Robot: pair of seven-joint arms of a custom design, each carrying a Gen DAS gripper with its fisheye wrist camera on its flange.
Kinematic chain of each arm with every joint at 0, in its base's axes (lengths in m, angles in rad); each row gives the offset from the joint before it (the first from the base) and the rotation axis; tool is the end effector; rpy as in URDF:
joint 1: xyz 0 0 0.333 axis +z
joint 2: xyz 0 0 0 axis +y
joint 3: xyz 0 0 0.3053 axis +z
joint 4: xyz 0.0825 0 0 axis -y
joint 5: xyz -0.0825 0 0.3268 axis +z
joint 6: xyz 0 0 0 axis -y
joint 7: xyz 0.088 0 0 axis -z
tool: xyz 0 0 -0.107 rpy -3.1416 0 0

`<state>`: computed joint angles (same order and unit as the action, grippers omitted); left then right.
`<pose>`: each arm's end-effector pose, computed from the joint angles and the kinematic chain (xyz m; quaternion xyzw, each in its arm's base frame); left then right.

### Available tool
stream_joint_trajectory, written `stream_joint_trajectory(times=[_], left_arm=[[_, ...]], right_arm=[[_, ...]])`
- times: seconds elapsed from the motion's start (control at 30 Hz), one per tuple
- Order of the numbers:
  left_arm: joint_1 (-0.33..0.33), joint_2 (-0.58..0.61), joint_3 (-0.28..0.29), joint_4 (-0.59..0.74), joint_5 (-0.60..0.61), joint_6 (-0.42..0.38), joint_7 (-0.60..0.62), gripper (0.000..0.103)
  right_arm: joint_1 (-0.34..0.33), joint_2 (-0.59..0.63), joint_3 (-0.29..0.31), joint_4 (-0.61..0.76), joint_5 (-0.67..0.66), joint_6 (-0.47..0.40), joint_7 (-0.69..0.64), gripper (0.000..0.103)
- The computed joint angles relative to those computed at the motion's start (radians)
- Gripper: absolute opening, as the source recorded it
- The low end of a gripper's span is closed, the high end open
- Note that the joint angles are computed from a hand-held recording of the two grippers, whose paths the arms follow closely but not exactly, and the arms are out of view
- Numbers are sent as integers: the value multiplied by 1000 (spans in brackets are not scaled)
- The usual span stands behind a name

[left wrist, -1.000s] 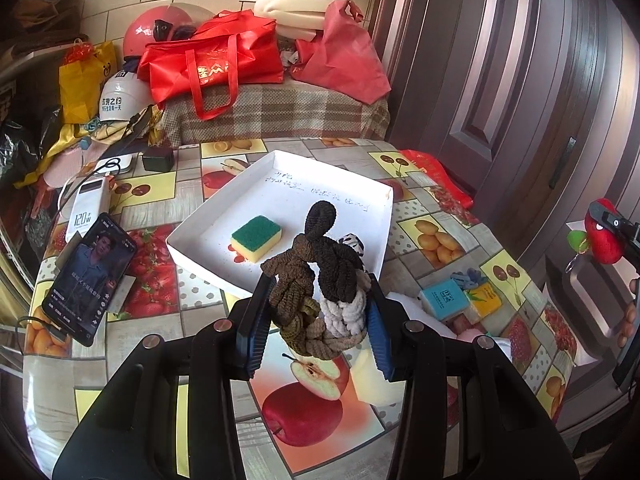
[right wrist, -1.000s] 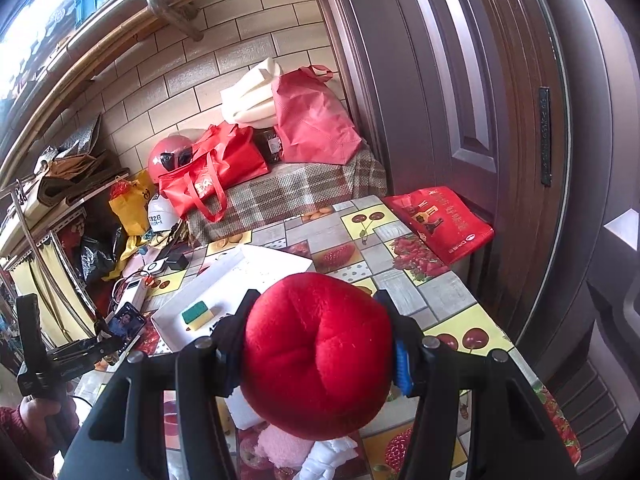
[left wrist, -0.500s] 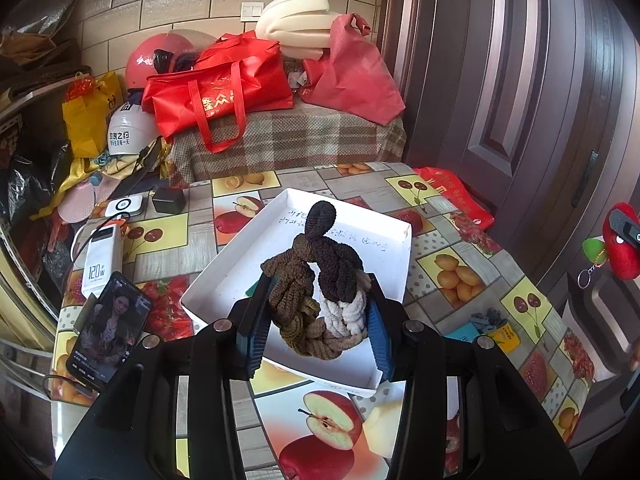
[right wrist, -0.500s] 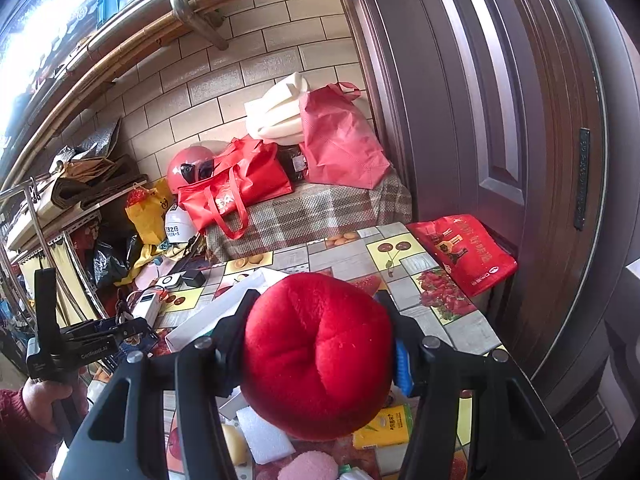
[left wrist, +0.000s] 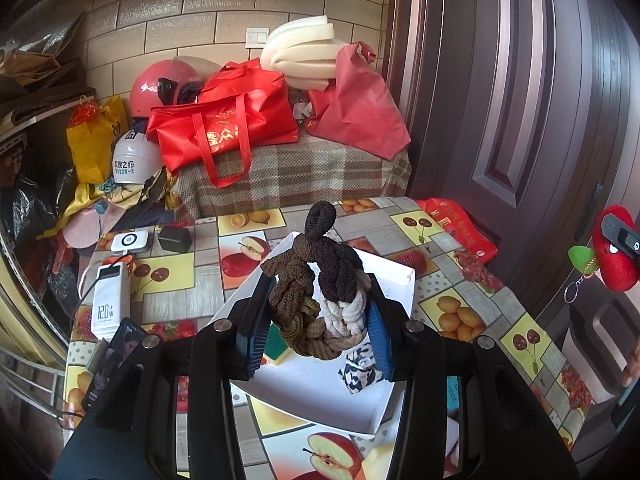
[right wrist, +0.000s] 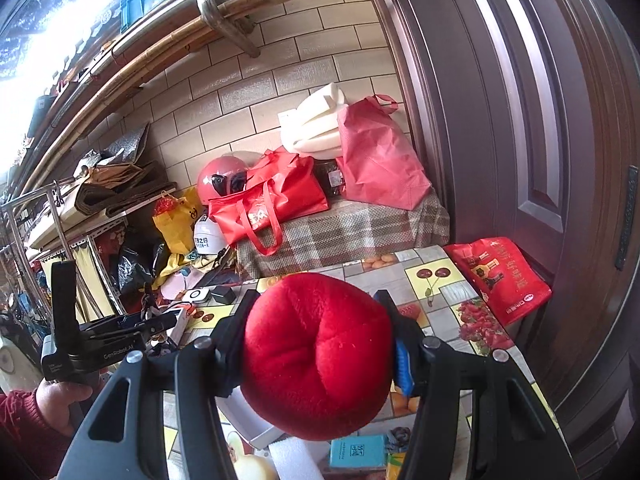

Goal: Organize soft objects
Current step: 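Carry the rope toy and red plush ball into the white tray and release both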

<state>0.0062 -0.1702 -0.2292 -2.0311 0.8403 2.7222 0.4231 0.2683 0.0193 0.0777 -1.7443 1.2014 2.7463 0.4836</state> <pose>0.4821 -0.1470 0.6153 -0.6947 0.5234 -0.3395 0.3581 0.5376 0.1536 0.6437 -0.7007 0.4066 -0.1792 0.5581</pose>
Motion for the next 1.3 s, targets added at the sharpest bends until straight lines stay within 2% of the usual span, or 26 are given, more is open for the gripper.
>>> stream_joint_trajectory(times=[0.2,0.63,0.83,1.03,1.13,1.2,1.23,1.27,1.3], left_arm=[[9,28,8,71,29,-28,6,43],[-52,168,66,152,-30,-99,65,43],[-74,228,95,166,-105,-115,96,43],[-94,307,116,197,-202,-135,158,43],[-102,332,131,204,-232,-127,168,43],[-103,344,140,205,-249,-113,172,43],[-102,346,144,199,-258,-95,171,45],[-95,345,145,186,-282,-60,183,57],[-95,348,148,185,-289,-47,189,83]], right_arm=[[6,80,26,105,-57,-17,38,57],[-8,297,98,298,-379,-77,360,57],[-8,426,114,436,-518,-164,502,58],[25,571,107,589,-680,-251,639,60],[37,642,104,676,-739,-286,708,61],[43,677,101,719,-767,-293,749,67],[41,698,107,750,-772,-302,766,71],[37,716,115,776,-771,-311,779,85],[33,724,123,783,-767,-306,786,99]])
